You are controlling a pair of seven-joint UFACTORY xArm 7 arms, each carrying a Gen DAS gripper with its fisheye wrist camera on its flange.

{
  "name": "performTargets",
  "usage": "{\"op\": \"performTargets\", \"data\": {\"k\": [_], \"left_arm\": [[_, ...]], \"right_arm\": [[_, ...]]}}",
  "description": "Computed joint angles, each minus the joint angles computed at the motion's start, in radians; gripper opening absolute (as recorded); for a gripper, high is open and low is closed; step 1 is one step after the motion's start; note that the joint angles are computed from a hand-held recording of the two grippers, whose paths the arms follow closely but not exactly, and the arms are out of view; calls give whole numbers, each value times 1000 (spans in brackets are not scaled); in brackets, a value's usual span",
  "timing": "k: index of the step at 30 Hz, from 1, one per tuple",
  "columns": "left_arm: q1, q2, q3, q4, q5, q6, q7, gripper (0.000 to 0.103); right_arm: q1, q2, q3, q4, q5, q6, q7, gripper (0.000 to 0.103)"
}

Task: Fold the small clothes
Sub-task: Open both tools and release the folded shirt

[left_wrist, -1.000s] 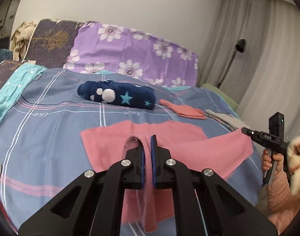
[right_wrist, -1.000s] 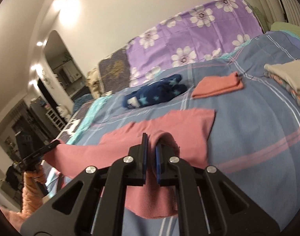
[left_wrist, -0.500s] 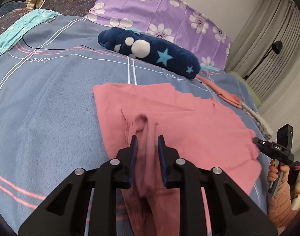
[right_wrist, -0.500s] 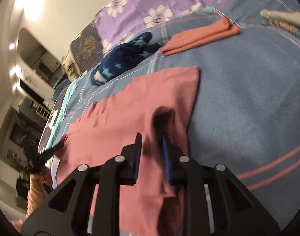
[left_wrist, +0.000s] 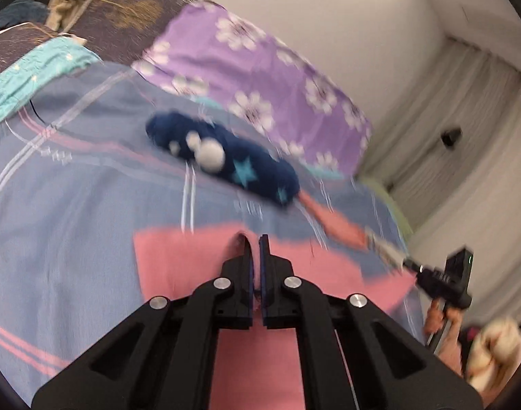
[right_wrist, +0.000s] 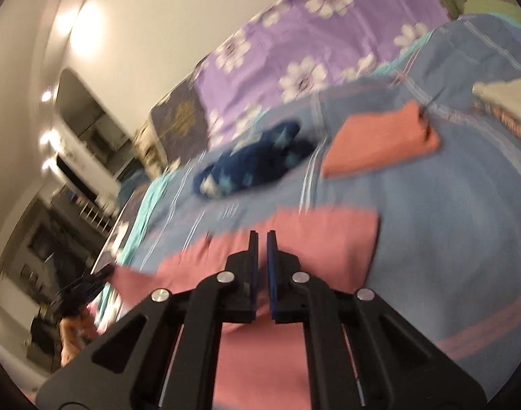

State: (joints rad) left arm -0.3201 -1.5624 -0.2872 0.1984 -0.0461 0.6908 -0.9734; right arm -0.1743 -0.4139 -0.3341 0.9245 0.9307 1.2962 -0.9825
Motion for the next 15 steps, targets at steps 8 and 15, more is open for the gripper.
{"op": "performTargets", "data": {"k": [8, 15], "left_arm": [[81, 121, -37, -8, 103, 71, 8, 61], [14, 126, -11, -43, 124, 156, 84, 63]], "right_arm": [[-3, 44, 44, -36, -73, -136, -67, 38], [-1, -162, -1, -187, -287, -171, -401, 49]]}}
